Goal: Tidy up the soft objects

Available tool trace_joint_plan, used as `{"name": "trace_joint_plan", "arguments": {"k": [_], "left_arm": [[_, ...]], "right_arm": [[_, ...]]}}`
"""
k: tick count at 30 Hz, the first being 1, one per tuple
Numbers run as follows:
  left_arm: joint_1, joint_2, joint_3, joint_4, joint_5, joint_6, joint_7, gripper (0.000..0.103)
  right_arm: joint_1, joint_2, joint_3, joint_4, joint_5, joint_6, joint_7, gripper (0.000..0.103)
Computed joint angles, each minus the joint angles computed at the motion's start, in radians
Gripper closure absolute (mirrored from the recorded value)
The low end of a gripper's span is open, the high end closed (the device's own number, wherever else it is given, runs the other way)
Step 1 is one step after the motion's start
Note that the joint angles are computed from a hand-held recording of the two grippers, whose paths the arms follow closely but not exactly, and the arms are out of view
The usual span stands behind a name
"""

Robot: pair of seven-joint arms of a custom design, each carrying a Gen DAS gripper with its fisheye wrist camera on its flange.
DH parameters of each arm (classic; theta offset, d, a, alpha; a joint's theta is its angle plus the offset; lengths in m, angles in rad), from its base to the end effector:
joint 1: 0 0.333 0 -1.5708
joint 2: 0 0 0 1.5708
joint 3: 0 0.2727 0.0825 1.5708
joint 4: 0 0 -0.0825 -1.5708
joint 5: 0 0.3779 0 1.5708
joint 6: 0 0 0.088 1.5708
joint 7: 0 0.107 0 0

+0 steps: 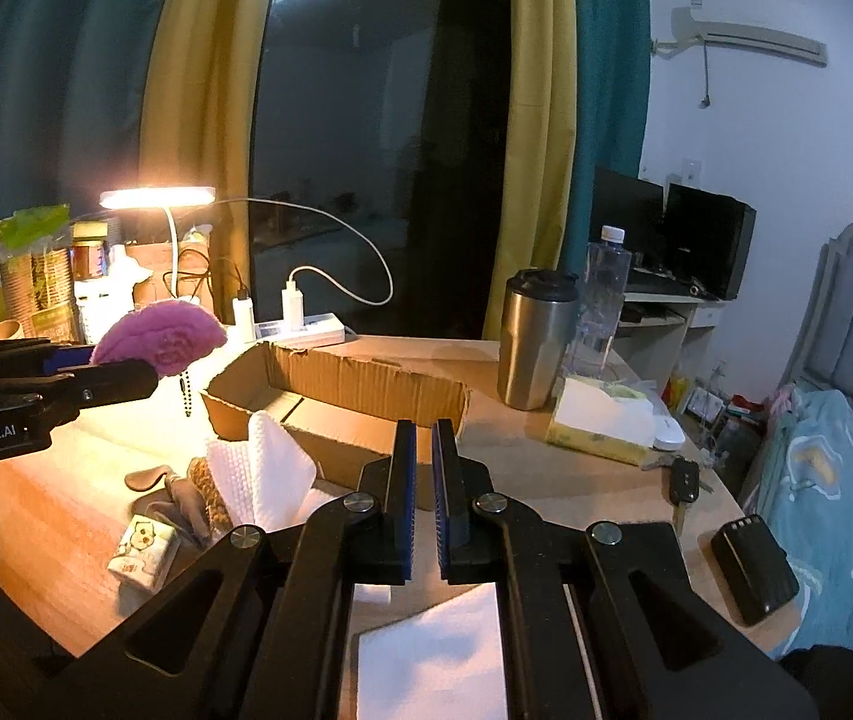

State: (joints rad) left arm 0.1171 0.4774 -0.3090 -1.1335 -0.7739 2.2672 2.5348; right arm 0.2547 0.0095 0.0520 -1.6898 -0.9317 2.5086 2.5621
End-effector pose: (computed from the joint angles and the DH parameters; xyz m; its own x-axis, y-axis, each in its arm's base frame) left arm 0.7038 -0.0939 0.5946 -0.7427 -0.6542 0.1428 -0.4150 0.2825 -0.8648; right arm 0.5780 0.1893 0.6251 -0.2013 -0.9744 0.0998 -0.4643 0.0052 -0.8857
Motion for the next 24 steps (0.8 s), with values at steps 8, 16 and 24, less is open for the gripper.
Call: {"name": "trace_joint_plan", "arguments": {"k": [8, 16, 24], "left_arm": [[-0.019, 0.088, -0.007, 0.108, 0.067, -0.029, -0.050, 0.071], [-0.023, 0.128, -0.014, 0.142, 0.117, -0.036, -0.093, 0.071], [-0.023, 0.122, -0.017, 0.123, 0.128, -0.020, -0.103, 0.071]], "right_arm": [[-0.008, 0.020, -0.014, -0.033, 0.137, -0.010, -0.046, 0.097], [-0.015, 0.040, -0.021, -0.101, 0.323, -0.026, -0.134, 0.058], [-0.014, 0.088, -0.029, -0.091, 0.429, -0.134, -0.224, 0.048]]}}
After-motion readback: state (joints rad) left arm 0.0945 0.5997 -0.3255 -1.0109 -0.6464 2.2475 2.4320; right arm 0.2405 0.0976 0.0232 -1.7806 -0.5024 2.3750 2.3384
